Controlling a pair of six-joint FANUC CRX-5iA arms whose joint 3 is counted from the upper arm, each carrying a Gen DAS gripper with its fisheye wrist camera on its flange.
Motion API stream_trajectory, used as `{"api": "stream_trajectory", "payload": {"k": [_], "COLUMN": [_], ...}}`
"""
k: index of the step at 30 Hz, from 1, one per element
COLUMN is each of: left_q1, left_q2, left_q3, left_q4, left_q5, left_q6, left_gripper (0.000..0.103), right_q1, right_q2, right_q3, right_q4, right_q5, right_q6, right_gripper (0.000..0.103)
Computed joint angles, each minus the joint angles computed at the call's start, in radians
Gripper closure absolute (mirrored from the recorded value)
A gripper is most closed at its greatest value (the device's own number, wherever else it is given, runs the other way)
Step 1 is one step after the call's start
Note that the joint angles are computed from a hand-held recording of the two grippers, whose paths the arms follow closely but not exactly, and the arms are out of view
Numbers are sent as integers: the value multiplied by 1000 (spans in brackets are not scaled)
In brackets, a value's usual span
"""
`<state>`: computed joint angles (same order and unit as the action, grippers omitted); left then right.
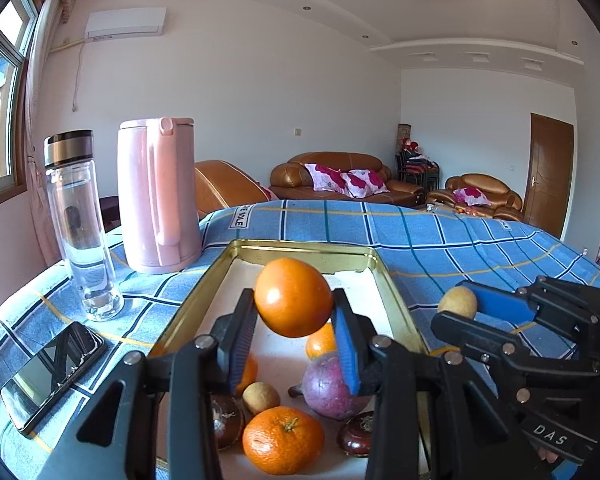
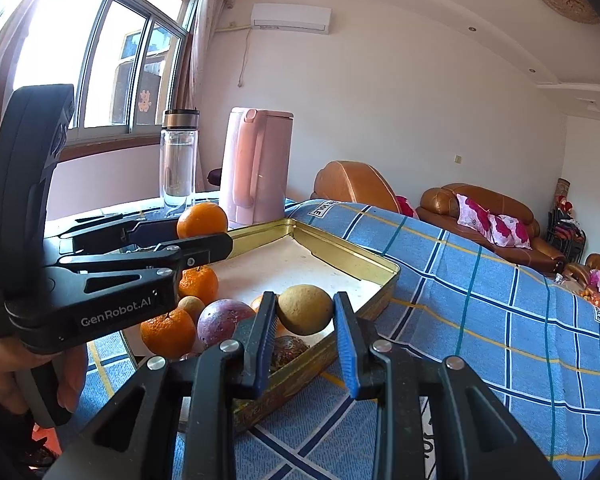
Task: Organize fruits
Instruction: 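Lower the orange and yellow-brown fruit into the tray and open both tools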
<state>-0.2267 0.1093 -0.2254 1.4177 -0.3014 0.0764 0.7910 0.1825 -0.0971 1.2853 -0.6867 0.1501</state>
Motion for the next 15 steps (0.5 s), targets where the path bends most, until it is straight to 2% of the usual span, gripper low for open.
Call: {"api": "stream_trajectory", "payload": {"k": [8, 11, 15], "left_q1": [40, 76, 129], "left_q2": [9, 20, 38], "left_q3": [20, 50, 106], "left_q4": [-97, -227, -414], "left_q5": [-18, -43, -116], "left_q6": [80, 187, 340], "left_gripper": [64, 64, 64], "right_q1": [4, 9, 17], "right_q2": [25, 38, 56], "right_q3": [32, 52, 84], "right_q4": [-22, -43, -92], "right_q5": [11, 15, 27], "right_q6": [34, 64, 135], "right_gripper": [73, 73, 73]}}
